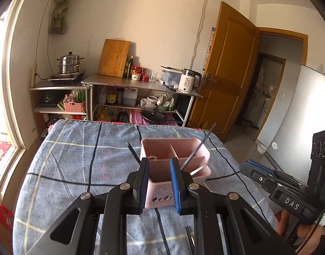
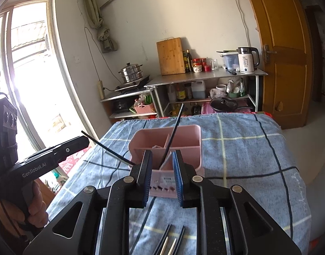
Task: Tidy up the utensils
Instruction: 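Open the left tool into the basket while the right tool drops its chopstick in, then move both tools back to the remaining chopsticks on the cloth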
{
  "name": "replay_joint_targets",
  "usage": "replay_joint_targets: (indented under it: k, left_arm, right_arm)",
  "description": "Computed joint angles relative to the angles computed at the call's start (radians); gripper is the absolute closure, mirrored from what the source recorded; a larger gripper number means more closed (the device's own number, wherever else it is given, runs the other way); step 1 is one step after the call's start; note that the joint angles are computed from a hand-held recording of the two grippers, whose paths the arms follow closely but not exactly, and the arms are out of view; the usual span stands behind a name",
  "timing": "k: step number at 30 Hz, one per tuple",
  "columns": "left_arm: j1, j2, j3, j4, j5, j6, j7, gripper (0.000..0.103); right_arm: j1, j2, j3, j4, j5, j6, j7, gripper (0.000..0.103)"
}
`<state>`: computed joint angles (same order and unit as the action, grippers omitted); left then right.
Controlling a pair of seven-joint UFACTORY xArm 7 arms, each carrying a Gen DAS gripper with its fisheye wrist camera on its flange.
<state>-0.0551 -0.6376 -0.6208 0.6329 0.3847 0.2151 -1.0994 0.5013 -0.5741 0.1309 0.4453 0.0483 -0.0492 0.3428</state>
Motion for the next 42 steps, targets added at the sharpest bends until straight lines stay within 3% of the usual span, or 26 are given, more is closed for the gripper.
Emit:
replay_joint_targets:
  k: [9,26,33,42]
  left_arm:
    - [-0.093,-0.111,-0.075,-0.094,-0.034,0.024,-0.084,0.084]
    - [-0.277,-0.184,-0.160,-0.214,-0.063,0.109,-0.272,0.084]
    - [-0.301,-0.131,-0.176,-0.219,-0.034,0.094,-0.316,0.084]
    - [-0.278,-0.072,-0.183,-0.212,0.006,0.055,-0.346,0.084]
  right_arm:
    - [-0.006,-0.218,0.075,-0.174,-0.001,0.078,0.079,0.082]
    - [0.109,-0.547,0.099,-0.397,-0.018,0.291,0.234,0.082]
    - [0.143,-0.575,0.098,-0.432,-0.035,0.333,0.277,0.082]
    - [0.157,-0.496,0.087,-0.429,-0.047,0.294,0.291,0.082]
